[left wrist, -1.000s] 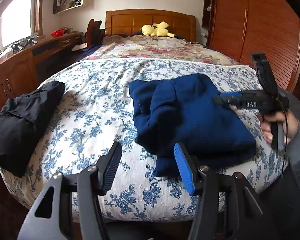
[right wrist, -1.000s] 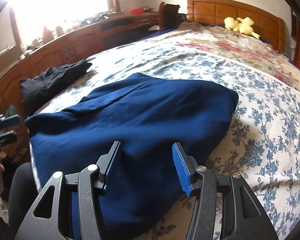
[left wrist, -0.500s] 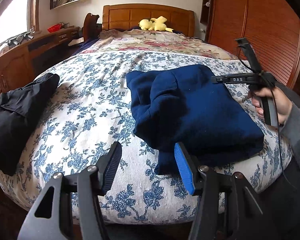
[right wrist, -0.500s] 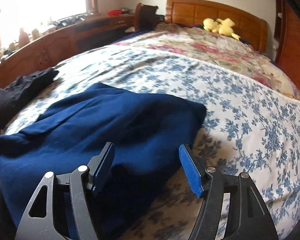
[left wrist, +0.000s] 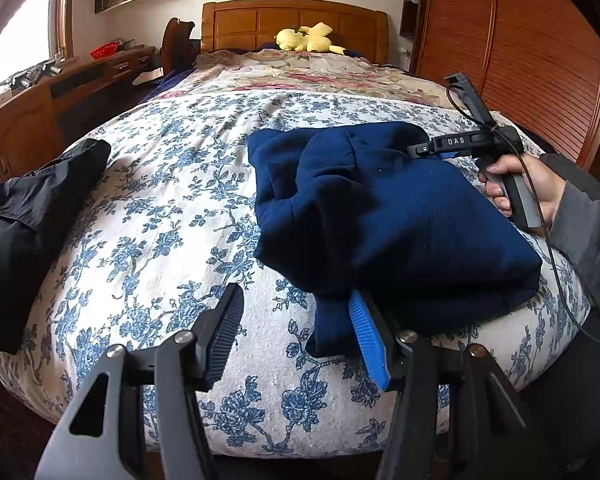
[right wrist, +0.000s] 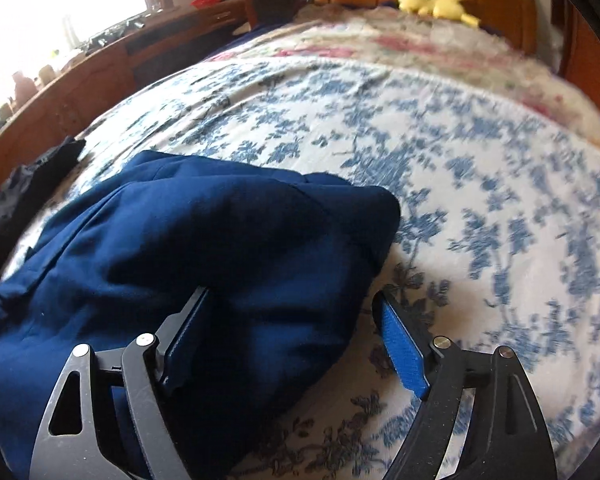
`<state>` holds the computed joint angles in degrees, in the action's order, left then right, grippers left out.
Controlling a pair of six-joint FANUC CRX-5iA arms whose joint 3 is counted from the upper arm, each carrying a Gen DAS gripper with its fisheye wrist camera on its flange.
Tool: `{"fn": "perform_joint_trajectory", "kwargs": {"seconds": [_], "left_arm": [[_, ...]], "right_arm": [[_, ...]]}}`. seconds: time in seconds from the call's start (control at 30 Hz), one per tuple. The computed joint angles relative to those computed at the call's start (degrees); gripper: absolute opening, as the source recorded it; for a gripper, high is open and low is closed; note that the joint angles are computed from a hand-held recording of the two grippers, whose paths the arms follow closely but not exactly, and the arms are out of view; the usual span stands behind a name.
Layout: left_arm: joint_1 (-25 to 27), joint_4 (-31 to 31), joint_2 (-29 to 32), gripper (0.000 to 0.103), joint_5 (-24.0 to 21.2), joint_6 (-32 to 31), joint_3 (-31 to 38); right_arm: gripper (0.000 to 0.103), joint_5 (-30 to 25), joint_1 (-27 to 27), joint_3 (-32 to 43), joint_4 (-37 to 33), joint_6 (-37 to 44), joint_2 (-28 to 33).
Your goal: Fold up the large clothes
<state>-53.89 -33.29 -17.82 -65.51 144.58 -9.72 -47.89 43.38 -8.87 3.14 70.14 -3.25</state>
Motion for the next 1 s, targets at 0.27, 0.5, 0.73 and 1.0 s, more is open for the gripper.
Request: {"fn": "perform_joint_trajectory", "kwargs": {"seconds": [0.27, 0.5, 0.73, 1.0], "left_arm": [[0.0, 0.7, 0.8, 0.054, 0.4, 0.9, 0.8], [0.6, 1.0, 1.4, 0.054, 0.8, 0.2, 1.3], [2.7, 4.2, 0.4, 0.054, 3.8, -0.3, -1.0], [0.9, 3.5, 1.1, 0.054, 2.8, 1.9, -0.7]], "right_arm": [[0.029, -2.3, -5.6, 5.9, -17.3, 12.3, 1.9], [0.007, 1.5, -3.2, 1.1, -11.9, 10.6, -5.6], [0.006, 1.0, -1.3, -2.7, -4.6, 5.1, -9.8], [0.017, 0.6, -2.6, -2.2, -4.8, 3.0, -6.1]]}}
